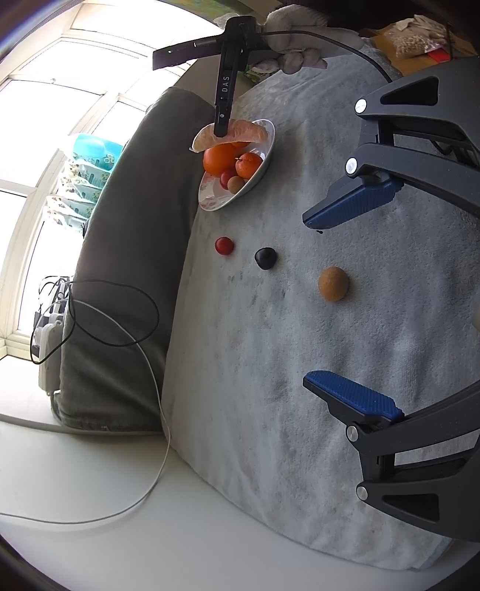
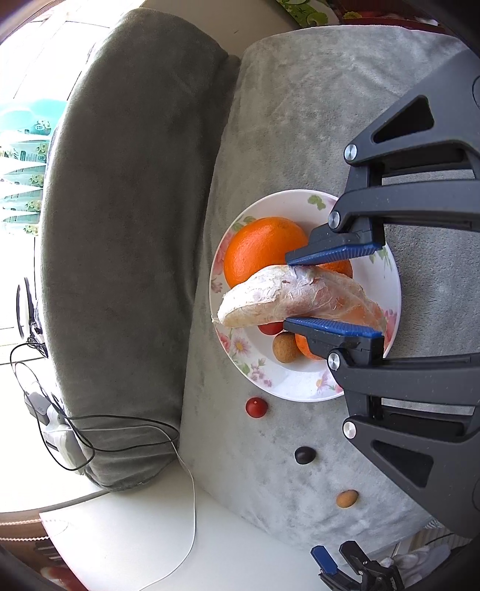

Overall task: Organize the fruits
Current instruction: 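Lift the pomelo segment with the right tool and lower it onto the plate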

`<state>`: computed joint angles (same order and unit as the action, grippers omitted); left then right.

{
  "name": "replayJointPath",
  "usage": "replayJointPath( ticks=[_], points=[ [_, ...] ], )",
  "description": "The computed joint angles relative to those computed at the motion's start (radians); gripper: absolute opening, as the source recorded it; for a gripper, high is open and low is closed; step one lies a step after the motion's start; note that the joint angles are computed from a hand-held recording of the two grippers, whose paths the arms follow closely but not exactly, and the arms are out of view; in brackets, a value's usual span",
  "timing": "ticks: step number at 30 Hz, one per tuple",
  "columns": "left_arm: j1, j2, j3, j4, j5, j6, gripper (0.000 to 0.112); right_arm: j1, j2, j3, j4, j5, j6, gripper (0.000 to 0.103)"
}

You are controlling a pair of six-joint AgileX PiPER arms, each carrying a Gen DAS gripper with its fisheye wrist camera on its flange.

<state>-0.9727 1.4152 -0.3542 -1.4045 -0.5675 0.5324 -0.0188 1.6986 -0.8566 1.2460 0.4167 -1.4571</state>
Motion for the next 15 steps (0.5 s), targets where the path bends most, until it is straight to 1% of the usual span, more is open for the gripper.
replayJointPath(
  ticks=[4, 7, 13, 14, 15],
  points=[
    [-0.003, -0.004, 0.001, -0.006, -0.003, 0.006, 0.079, -0.005, 0.009, -0.006, -0.003, 0.005, 0.004, 0.03],
    [-0.005, -0.009, 0.0, -0.015, -0.005, 0.016, 0.079, 0.002, -0.009, 0.006, 0.037, -0.02, -0.038, 0.03],
    [-0.012, -0.011, 0.001, -0.017, -0.009, 0.014, 0.079, 0.005, -0.029, 0.012, 0.052, -0.033, -0.048, 0.03],
    [-0.013, -0.01, 0.0, -0.018, -0.008, 0.014, 0.079, 0.005, -0.03, 0.013, 0.053, -0.033, -0.047, 0.031],
    [-0.012, -0.009, -0.001, -0.018, -0.007, 0.015, 0.079, 0.006, -0.03, 0.015, 0.052, -0.032, -0.046, 0.042]
  ],
)
